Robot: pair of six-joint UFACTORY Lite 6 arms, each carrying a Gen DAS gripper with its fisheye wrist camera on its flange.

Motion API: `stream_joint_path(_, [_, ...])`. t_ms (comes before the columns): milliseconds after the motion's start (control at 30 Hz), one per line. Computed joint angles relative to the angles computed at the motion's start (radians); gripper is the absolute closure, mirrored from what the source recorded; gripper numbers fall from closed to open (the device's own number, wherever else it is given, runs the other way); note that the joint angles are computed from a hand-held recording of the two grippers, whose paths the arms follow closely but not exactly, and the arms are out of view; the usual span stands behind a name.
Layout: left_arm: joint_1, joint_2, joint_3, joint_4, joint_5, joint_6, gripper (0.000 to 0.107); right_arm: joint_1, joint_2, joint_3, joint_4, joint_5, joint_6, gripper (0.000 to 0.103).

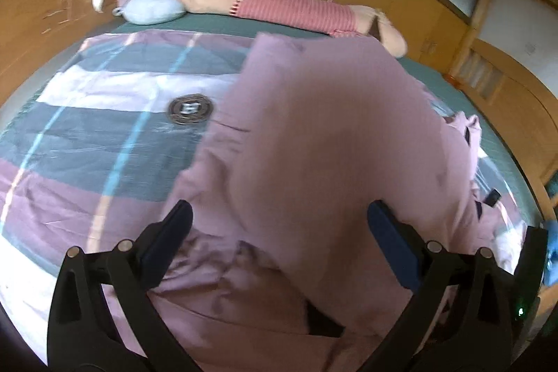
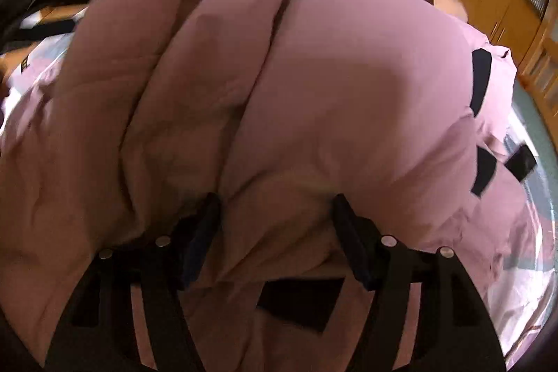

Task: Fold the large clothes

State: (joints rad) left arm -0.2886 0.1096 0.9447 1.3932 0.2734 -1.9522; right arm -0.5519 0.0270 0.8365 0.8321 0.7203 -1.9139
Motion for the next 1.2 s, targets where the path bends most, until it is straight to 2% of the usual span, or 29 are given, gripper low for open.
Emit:
stream_joint_path(67, [-0.029,0.048,0.033,-0.025,0.008,0.033,0.006,-0.028,0.034,0.073,-0.056,0.082,0.088,0.035])
stream_joint_path(167, [-0.066,0.199,0.142,-0.238,0.032,0.25,0.006,-0.108,0.044,0.106,-0.053,0.182,0.105,0.035])
stream_joint_path(300, [-0.062,0.274,0.178,-0.306,0.023,0.297,0.006,-0.12,-0.035,0.025,-0.014,0.142,0.058,0.033])
stream_joint_path(433, [-0.056,0.293,0.18,-0.314,0.026,0.301,0.006,-0.119,-0.143,-0.055,0.019,0.101,0.006,0.027])
stream_joint_path(600, [-0.097,0.33,0.216,-0.282,0.108,0.285,0.006,-0.189,-0.144,-0.034,0.002,0.136,-0.014,0.022])
stream_joint_path(733, [-0.094,0.334,0.222,-0.299,0.11,0.303,0.006,-0.218,-0.163,-0.05,0.022,0.139,-0.067,0.02])
stream_joint_path(800, [-0.095,0.335,0.222,-0.292,0.117,0.301,0.006,-0.221,-0.218,-0.063,0.002,0.163,-0.043,0.02])
stream_joint_path(967, [-0.098,0.348,0.23,-0.288,0.126,0.3,0.006,-0.228,-0.223,-0.07,-0.004,0.165,-0.049,0.019])
stream_joint_path(1200, [-0.144,0.38,0.269,-0.326,0.186,0.327,0.006,-0.233,-0.23,-0.07,-0.015,0.17,-0.035,0.017])
